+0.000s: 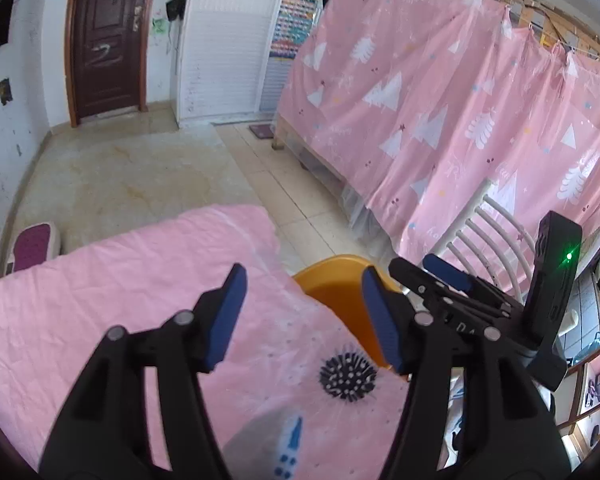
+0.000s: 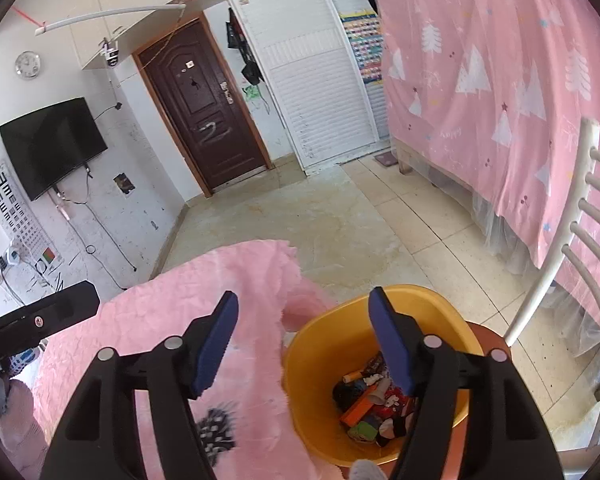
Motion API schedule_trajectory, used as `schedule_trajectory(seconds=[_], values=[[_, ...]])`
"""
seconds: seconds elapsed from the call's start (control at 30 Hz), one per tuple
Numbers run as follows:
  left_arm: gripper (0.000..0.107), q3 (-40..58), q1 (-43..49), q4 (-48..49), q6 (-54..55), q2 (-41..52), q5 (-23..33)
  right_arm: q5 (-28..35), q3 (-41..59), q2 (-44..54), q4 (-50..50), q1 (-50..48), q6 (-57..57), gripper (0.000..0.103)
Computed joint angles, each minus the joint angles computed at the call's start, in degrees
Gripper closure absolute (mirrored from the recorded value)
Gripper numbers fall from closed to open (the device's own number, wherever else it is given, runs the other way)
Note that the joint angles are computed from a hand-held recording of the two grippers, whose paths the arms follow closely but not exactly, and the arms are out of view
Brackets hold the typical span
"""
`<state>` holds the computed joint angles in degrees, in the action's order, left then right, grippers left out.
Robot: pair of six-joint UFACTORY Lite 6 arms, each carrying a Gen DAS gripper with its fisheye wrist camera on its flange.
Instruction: Collect trash
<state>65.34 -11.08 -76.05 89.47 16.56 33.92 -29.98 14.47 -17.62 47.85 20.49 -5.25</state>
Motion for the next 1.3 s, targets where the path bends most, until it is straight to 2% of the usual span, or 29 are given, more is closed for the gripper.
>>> schedule_trajectory(seconds=[0.1,0.2,0.33,0.57,0.83,1.3], values=[[0.042,-4.83,4.00,-3.86,5.68,-5.05,0.71,-1.83,1.54,-2.11,13.50,7.29,-10.46,0.036],[0.034,-10.08,8.35,-10.24,13.95,-10.20,-0.33,-6.93,4.28,-3.15,27.30,16.39,-20.83,0.030],[0.029,-13.86,14.52,-15.45,20.41,-13.98,-0.04,-12.90,8.98,-0.95,35.81,25.32,-26.60,0.025],[0.027,-16.04,25.08,-16.98,24.91,-15.64,1.29,-17.04,21.63,12.13,40.08,34.92,-28.75,0.023],[0.027,-13.30,39.57,-11.95,24.49,-13.02,7.68,-17.72,37.02,26.83,43.13,40.66,-32.33,0.023],[0.026,-9.56,53.76,-6.32,24.55,-10.51,14.44,-20.74,54.52,39.28,49.05,46.53,-40.37,0.023]])
